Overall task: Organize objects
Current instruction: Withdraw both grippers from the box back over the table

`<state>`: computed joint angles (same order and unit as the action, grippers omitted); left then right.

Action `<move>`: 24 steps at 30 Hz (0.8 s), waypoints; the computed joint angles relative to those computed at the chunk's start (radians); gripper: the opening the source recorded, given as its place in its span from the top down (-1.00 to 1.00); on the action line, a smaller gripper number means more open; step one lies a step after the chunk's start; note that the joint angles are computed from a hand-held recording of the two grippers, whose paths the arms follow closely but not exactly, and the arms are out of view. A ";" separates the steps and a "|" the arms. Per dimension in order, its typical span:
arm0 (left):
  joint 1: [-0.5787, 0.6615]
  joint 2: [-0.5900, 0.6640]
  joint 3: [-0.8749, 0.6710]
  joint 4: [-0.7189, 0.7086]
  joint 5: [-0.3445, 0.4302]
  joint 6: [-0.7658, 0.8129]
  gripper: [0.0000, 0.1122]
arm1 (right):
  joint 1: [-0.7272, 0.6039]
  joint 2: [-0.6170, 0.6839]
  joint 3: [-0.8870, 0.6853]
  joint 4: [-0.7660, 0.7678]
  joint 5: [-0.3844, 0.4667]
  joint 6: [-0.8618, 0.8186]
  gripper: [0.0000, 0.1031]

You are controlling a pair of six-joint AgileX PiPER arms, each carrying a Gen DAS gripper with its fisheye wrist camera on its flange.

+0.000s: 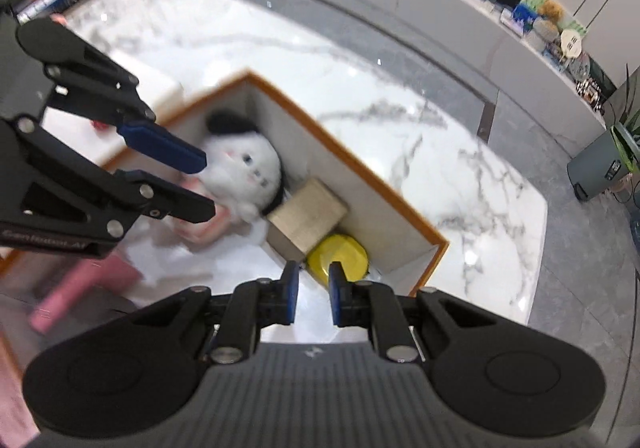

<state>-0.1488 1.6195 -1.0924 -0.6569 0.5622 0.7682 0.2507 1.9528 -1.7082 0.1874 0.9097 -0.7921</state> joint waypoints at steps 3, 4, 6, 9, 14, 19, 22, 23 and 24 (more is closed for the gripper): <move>0.025 -0.073 0.034 0.025 0.014 -0.009 0.41 | 0.031 -0.112 0.098 0.033 -0.029 0.000 0.69; 0.034 -0.097 0.044 0.041 0.017 -0.017 0.41 | 0.037 -0.130 0.108 0.045 -0.033 0.002 0.68; 0.048 -0.136 0.049 0.091 0.022 -0.049 0.41 | 0.046 -0.179 0.133 0.079 -0.027 0.005 0.68; 0.077 -0.183 0.058 0.142 0.028 -0.083 0.40 | 0.074 -0.223 0.128 0.112 -0.011 0.012 0.69; 0.188 -0.245 0.076 0.158 0.064 -0.062 0.39 | 0.163 -0.236 0.102 0.075 -0.014 0.076 0.67; 0.330 -0.243 0.076 0.111 0.095 0.046 0.34 | 0.243 -0.198 0.066 0.063 -0.029 0.121 0.67; 0.418 -0.218 0.071 0.081 0.114 0.096 0.22 | 0.290 -0.160 0.031 0.054 -0.031 0.153 0.67; 0.439 -0.200 0.067 0.065 0.120 0.116 0.14 | 0.303 -0.144 0.018 0.057 -0.030 0.159 0.67; 0.471 -0.192 0.073 0.043 0.135 0.155 0.07 | 0.315 -0.123 -0.001 0.059 -0.024 0.168 0.67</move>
<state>0.3225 1.4279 -1.0191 -0.6144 0.6971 0.9236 0.5659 1.8297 -1.7093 0.2462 0.8860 -0.6244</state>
